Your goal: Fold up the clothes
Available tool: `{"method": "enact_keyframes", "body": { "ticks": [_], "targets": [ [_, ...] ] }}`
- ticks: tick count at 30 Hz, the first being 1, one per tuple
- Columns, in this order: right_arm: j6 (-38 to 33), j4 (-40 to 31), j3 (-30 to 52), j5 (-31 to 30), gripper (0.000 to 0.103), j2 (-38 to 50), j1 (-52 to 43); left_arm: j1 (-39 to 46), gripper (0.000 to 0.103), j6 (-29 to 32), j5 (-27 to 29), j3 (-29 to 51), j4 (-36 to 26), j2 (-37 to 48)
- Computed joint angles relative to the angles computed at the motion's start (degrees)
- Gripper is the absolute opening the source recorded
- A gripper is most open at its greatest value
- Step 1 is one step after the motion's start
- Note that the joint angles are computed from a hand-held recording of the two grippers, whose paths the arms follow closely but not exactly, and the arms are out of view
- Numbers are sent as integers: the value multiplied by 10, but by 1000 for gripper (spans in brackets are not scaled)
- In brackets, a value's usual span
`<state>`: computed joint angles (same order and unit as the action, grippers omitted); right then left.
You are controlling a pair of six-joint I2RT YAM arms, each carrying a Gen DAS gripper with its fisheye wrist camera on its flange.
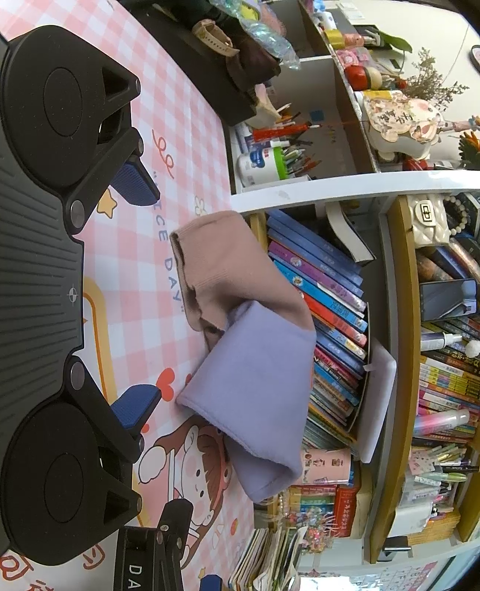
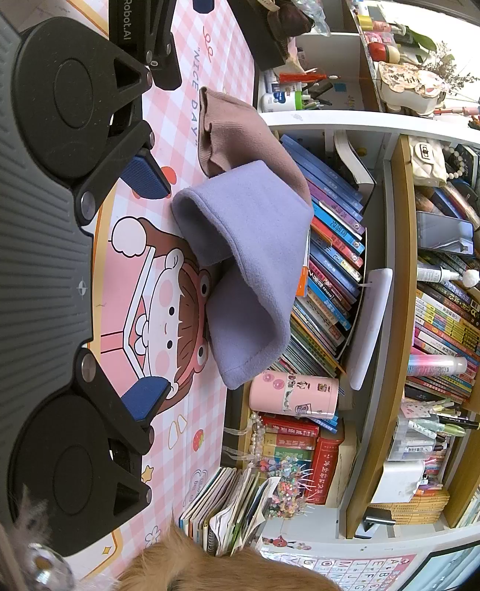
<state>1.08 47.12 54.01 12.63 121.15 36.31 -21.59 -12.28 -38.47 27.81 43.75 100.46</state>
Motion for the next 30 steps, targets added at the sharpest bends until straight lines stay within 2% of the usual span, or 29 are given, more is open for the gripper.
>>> {"method": "enact_keyframes", "body": {
  "ticks": [30],
  "targets": [
    [-4, 2, -2, -1, 103, -1, 0, 4, 103, -11, 11, -2, -2, -3]
  ]
}}
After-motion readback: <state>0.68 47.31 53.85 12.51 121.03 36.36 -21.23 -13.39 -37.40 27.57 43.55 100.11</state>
